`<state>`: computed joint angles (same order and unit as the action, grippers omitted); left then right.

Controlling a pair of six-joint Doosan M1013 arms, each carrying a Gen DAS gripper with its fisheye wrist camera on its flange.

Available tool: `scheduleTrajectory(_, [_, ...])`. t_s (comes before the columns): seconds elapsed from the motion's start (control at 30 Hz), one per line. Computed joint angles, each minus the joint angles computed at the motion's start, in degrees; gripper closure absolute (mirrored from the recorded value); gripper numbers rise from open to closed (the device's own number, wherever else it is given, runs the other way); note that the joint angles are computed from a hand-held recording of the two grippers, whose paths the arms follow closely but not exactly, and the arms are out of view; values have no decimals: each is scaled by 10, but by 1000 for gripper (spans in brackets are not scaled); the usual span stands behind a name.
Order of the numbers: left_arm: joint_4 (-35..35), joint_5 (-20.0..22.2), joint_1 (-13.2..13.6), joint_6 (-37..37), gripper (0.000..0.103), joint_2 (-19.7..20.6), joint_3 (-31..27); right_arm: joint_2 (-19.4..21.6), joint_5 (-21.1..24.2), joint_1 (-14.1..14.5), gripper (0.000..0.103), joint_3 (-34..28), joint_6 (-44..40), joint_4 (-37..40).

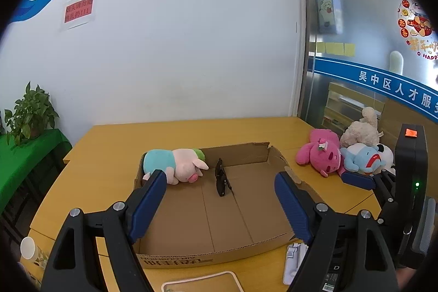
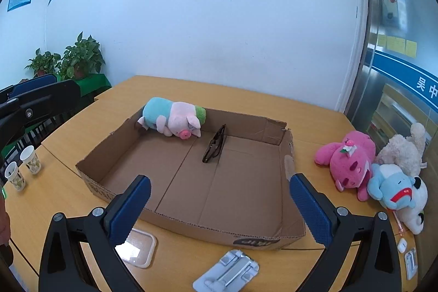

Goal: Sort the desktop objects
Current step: 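Withdraw both grippers toward the black product box on the table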

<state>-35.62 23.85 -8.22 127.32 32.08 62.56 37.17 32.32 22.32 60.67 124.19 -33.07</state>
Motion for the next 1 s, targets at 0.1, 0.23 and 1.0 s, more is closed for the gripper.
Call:
scheduleTrajectory(0.1, [0,0,-1,2,22,-4,10,-3,-5,1,0,7,11,-9])
scheduleTrajectory(0.23, [-17,5,-1,16,22,-6,16,-13,-7,3,0,21,27,-22])
scheduleTrajectory(1.0, [-20,62,2,8,22,14,-6,-23,-23,-2,0,47,17,-3])
